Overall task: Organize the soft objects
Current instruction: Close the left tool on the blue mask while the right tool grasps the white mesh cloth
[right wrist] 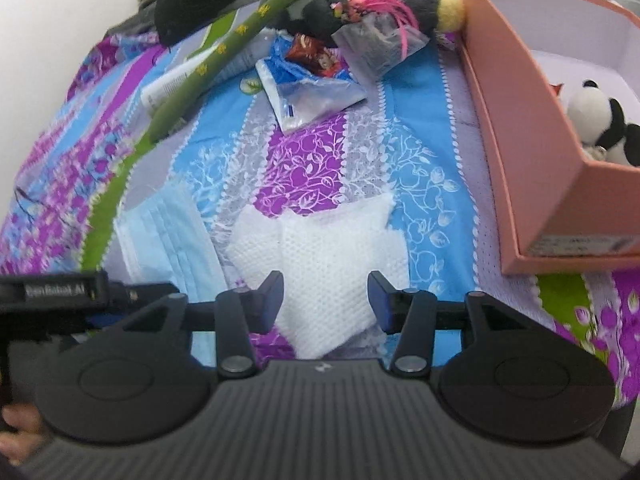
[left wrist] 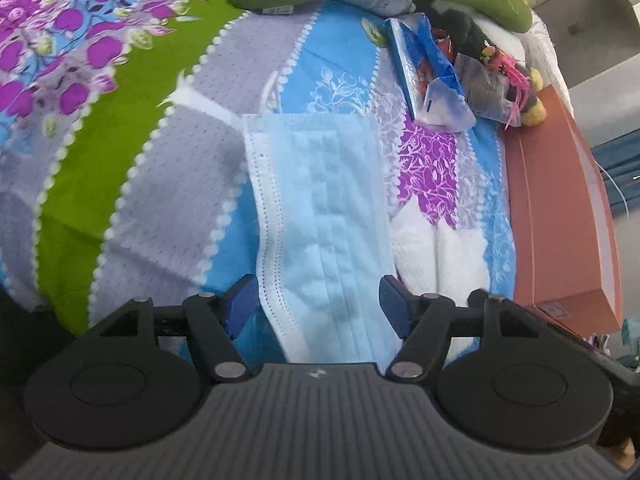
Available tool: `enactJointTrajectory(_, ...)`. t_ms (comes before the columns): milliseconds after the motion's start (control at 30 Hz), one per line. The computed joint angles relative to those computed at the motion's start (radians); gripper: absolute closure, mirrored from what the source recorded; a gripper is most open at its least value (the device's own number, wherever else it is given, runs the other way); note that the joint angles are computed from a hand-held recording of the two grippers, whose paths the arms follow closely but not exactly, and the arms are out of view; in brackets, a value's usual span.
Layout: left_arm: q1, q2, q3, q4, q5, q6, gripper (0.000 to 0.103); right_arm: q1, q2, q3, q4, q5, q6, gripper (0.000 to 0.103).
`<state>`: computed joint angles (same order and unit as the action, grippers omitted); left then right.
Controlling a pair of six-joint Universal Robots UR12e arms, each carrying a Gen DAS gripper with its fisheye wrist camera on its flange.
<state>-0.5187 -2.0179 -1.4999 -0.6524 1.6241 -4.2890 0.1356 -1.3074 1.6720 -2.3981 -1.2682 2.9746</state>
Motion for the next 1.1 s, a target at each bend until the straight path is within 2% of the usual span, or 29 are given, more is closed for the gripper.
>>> enactJointTrajectory(167, 0.0, -0.022, 0.028, -0.006, 0.019, 0.039, 0.033, 0.005, 0.022, -0.008, 0.029, 0.0, -0.047, 0.052)
enactJointTrajectory(400, 0.005, -0.035, 0.037, 0.033, 0.001, 0.077, 0.036, 0.009, 0.023, 0.002, 0.002, 0.01, -0.068, 0.054)
enactJointTrajectory(533, 0.003, -0.044, 0.046, 0.048, -0.017, 0.104, 0.036, 0.012, 0.021, 0.006, -0.004, 0.021, -0.095, 0.072)
enactJointTrajectory(667, 0.002, -0.055, 0.055, 0.068, -0.044, 0.121, 0.039, 0.017, 0.019, 0.009, -0.006, 0.025, -0.101, 0.082)
enactJointTrajectory(767, 0.001, -0.061, 0.061, 0.087, -0.061, 0.132, 0.04, 0.02, 0.018, 0.011, -0.006, 0.035, -0.098, 0.082)
enactJointTrajectory(933, 0.005, -0.068, 0.061, 0.123, -0.092, 0.121, 0.052, 0.026, 0.015, 0.016, -0.01, 0.035, -0.109, 0.083)
enactJointTrajectory(1100, 0.01, -0.073, 0.06, 0.168, -0.12, 0.129, 0.056, 0.032, 0.017, 0.013, -0.005, 0.037, -0.121, 0.083)
